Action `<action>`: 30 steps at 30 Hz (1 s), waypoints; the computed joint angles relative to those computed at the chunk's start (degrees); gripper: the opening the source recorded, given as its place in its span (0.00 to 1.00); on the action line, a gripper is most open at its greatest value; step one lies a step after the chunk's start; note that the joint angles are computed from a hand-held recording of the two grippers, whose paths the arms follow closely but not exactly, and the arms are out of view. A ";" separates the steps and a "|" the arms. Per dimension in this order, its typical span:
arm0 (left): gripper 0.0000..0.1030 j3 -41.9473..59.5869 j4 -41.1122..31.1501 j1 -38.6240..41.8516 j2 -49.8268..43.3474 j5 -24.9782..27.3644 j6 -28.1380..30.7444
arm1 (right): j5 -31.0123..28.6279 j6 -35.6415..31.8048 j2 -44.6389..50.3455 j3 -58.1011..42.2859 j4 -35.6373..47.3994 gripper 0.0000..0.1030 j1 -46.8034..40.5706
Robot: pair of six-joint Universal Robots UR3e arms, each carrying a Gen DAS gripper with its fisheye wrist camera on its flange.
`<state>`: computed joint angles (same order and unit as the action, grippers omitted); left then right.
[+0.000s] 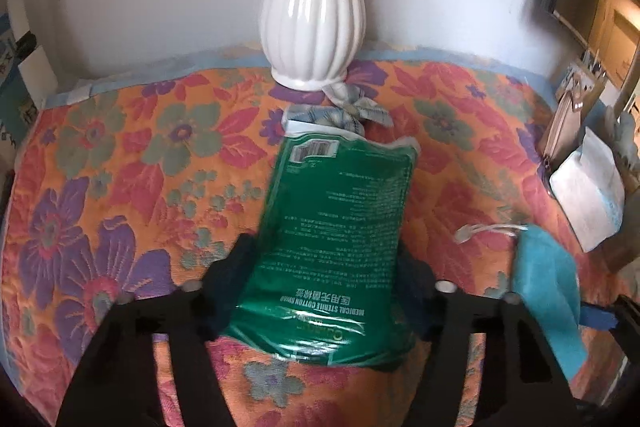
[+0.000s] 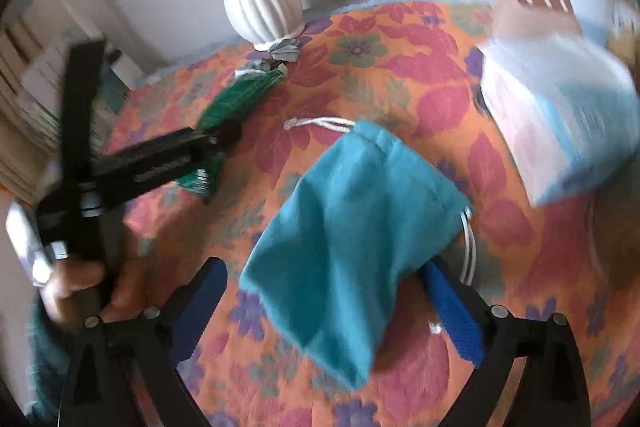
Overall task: Organize soft objects
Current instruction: 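Grasp the green cotton pack with the left tool and lift it, then release the green pack and grasp the checked bow scrunchie with the left tool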
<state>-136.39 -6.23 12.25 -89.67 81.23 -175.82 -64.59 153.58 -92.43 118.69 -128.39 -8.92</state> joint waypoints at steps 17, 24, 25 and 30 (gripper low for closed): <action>0.24 1.10 -3.81 10.63 4.43 -6.43 1.53 | -5.82 -0.79 3.62 3.50 -18.57 0.30 7.33; 0.38 2.56 -4.71 7.64 3.02 -4.11 -1.19 | -2.93 -0.47 3.97 3.68 -18.00 0.30 6.05; 0.39 3.00 -5.57 7.80 3.41 -5.24 -0.69 | -2.23 -0.56 3.94 3.62 -17.50 0.30 5.55; 0.57 9.53 -10.02 3.66 1.17 -8.02 0.72 | -1.56 -0.64 4.23 3.42 -17.31 0.30 5.17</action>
